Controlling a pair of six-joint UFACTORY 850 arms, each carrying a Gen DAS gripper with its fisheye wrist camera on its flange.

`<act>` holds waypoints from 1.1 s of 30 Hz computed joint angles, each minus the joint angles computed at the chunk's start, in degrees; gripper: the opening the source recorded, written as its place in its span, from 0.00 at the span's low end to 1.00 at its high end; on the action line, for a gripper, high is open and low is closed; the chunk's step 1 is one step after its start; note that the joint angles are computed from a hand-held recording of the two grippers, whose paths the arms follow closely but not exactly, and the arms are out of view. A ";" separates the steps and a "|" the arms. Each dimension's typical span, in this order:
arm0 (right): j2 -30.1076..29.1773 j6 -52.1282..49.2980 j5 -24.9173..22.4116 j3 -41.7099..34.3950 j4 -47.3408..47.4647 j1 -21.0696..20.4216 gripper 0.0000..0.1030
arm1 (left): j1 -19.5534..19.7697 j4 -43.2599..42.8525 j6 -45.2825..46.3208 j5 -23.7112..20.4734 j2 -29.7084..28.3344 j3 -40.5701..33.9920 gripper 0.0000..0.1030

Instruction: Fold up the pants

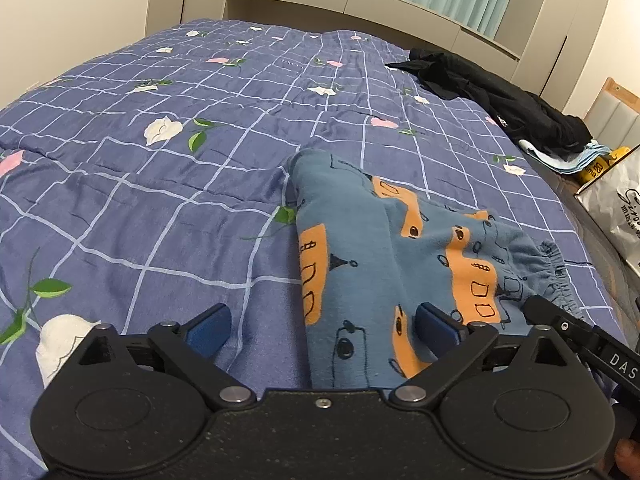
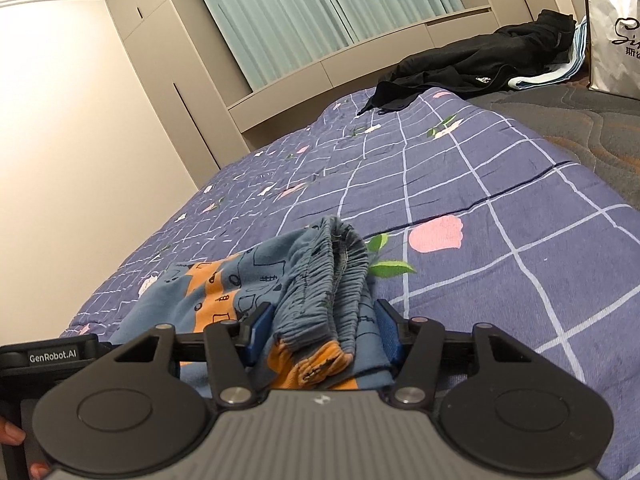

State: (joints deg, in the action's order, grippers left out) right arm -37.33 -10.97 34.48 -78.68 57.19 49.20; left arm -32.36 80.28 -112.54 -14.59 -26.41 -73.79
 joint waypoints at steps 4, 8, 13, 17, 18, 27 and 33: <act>-0.04 0.00 0.04 -0.02 0.03 0.03 0.57 | -0.33 -2.29 2.88 -0.25 0.22 -0.24 0.87; -0.04 0.00 0.04 -0.02 0.02 0.02 0.57 | -0.66 -2.44 4.06 -0.33 0.40 -0.32 0.79; -0.04 -0.02 0.03 -0.03 0.04 0.02 0.57 | -1.03 -1.01 3.56 -0.24 0.63 -0.16 0.69; -0.04 -0.04 0.05 -0.02 0.04 0.03 0.57 | -1.40 1.62 1.82 -0.20 0.75 -0.08 0.53; -0.03 -0.01 0.07 0.00 0.00 0.02 0.57 | -1.63 2.26 1.57 -0.71 0.72 -0.16 0.52; -0.18 -1.64 0.79 -0.44 0.82 0.40 0.40 | -2.59 7.32 -0.44 -3.17 0.77 -0.29 0.27; -1.42 -13.32 3.97 -3.86 8.20 2.09 0.29 | -2.57 12.74 -1.19 -3.23 1.04 -1.33 0.20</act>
State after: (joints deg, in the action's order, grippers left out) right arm -38.75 -24.29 38.45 -82.54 65.39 51.29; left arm -34.93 93.02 -113.72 -17.82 -25.37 -75.12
